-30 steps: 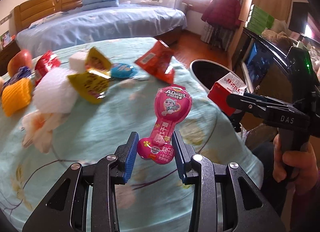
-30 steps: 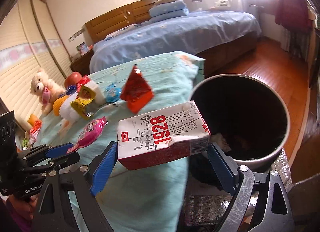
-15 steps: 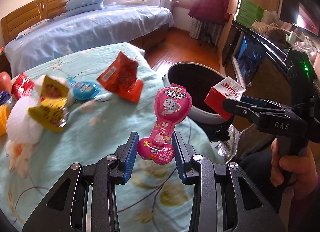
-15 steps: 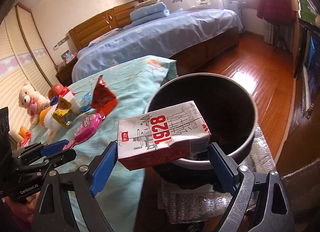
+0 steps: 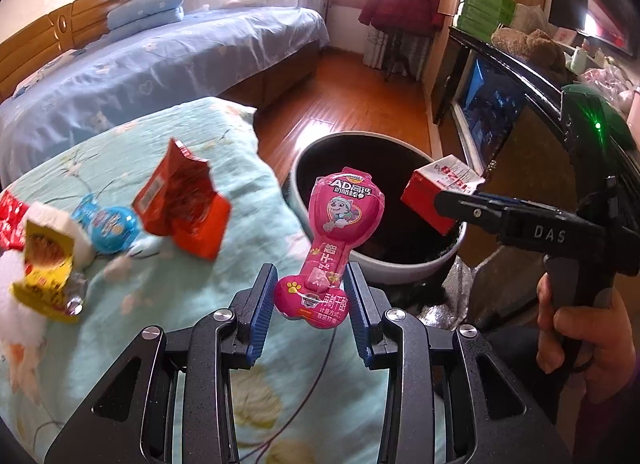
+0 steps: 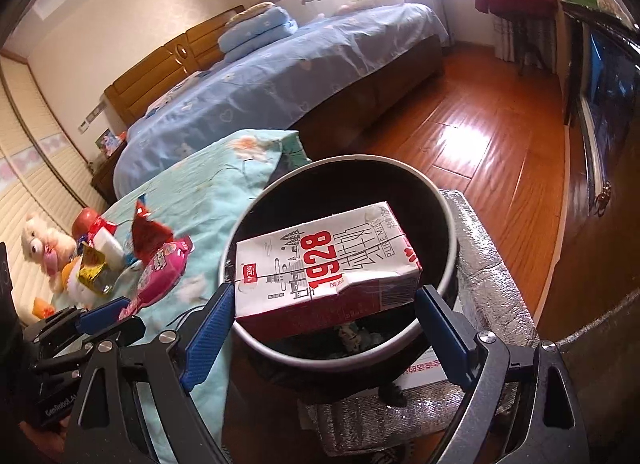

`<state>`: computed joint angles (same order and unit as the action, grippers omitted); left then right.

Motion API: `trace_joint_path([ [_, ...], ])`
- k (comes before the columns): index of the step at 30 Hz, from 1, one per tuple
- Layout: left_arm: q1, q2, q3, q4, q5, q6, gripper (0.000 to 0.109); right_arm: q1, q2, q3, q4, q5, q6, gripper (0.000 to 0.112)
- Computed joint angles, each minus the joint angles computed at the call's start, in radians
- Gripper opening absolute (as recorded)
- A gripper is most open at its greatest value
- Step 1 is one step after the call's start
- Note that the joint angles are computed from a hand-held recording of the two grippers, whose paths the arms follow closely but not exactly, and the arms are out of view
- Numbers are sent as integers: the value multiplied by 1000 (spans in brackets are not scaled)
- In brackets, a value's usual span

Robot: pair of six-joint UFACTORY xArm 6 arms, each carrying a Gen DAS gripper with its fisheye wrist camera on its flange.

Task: Collect trash
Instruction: 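Open both tools to drop the toy and carton into the bin, then move both tools back over the table toward the foam net and snack bag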

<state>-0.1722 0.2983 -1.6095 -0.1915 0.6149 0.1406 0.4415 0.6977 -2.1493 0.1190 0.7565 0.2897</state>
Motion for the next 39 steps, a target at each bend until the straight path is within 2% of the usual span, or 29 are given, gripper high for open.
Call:
trace_joint_path([
  [13,-17,172,-253,19,108,-28,34,-28,100,-164,7,94,1,91],
  [23,-23,237,-346,-3,153,-10,35,-38,176,-292,23,164,-12,91],
  [25,-24,241,-352,9,156,-11,39,-42,184,-305,37,169,-17,91],
  [26,-24,243,-354,10,158,-11,48,-44,192,-319,45,175,-16,91],
  [27,-23,237,-343,16,150,-18,56,-46,192,-319,53,176,-15,91],
  [28,-22,229,-329,20,139,-26,57,-47,191,-319,54,175,-13,91],
  [34,-2,156,-213,-6,95,-34,57,-42,120,-200,63,101,-10,91],
  [39,17,48,-44,-15,29,-47,57,-20,71,-118,77,48,-13,91],
])
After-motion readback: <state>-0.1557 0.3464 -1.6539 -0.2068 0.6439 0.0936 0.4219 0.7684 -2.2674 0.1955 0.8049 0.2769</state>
